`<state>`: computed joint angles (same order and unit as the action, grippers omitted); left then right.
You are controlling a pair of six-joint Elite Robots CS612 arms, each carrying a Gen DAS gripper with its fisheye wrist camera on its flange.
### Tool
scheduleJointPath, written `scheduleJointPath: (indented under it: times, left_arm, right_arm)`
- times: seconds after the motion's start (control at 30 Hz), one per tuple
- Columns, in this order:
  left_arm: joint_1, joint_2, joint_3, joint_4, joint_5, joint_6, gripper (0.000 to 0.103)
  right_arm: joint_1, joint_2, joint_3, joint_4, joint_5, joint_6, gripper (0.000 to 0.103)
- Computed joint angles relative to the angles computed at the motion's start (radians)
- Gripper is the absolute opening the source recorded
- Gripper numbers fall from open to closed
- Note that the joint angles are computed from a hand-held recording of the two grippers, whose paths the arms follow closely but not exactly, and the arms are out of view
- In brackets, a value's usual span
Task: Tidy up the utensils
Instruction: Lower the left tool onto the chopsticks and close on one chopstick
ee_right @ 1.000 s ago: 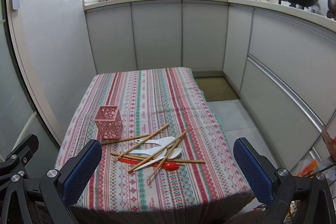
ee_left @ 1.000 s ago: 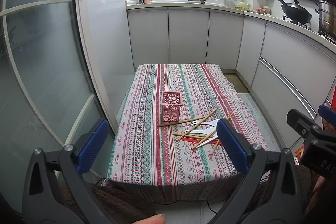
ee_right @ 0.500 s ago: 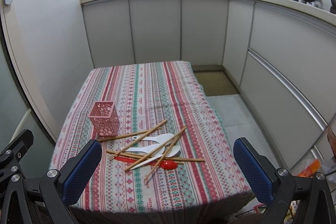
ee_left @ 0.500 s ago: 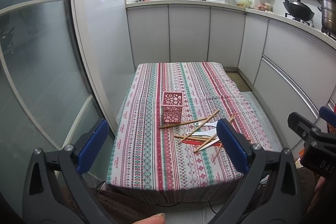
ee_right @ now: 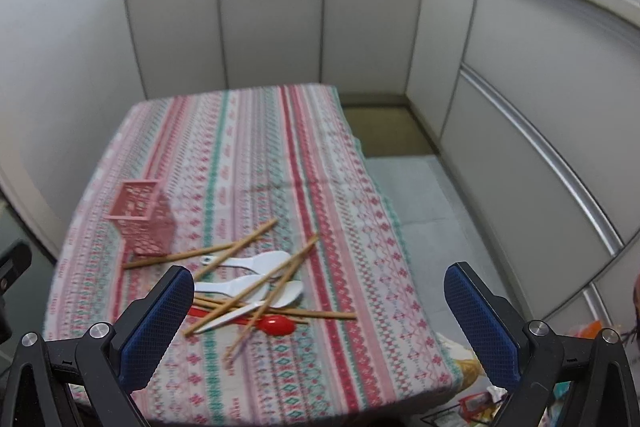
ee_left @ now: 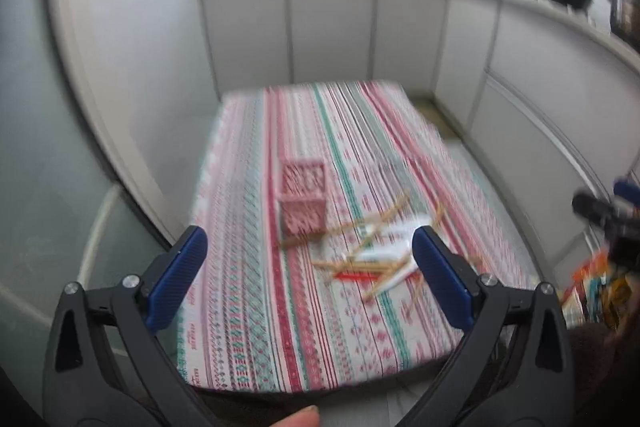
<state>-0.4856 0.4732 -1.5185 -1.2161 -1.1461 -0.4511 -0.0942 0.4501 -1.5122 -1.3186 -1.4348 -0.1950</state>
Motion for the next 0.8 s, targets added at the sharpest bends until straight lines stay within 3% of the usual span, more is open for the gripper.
scheduleJointPath:
  times: [0.07, 0.27, 0.4, 0.5, 0.63, 0.8]
  left_arm:
    - [0.022, -0.014, 0.043, -0.023, -0.104, 0.025, 0.102]
    - [0.048, -0.061, 0.188, -0.058, -0.204, 0.115, 0.101]
    - [0.069, -0.1, 0.314, -0.101, -0.305, 0.143, 0.093]
    - [0.082, -0.134, 0.423, -0.122, -0.389, 0.196, 0.076]
    - [0.086, -0.185, 0.581, -0.152, -0.441, 0.249, 0.051]
    - [0.088, -0.248, 0.776, -0.212, -0.464, 0.28, 0.031]
  right_arm:
    - [-0.005, -0.019, 0.049, 0.011, -0.001, -0.009, 0.103]
    - [-0.019, -0.087, 0.226, 0.067, 0.055, -0.062, 0.103]
    - [-0.035, -0.129, 0.349, 0.108, 0.134, -0.05, 0.098]
    - [-0.041, -0.148, 0.43, 0.115, 0.147, -0.012, 0.086]
    - [-0.049, -0.17, 0.535, 0.131, 0.142, 0.06, 0.072]
    - [-0.05, -0.203, 0.64, 0.086, 0.106, 0.124, 0.071]
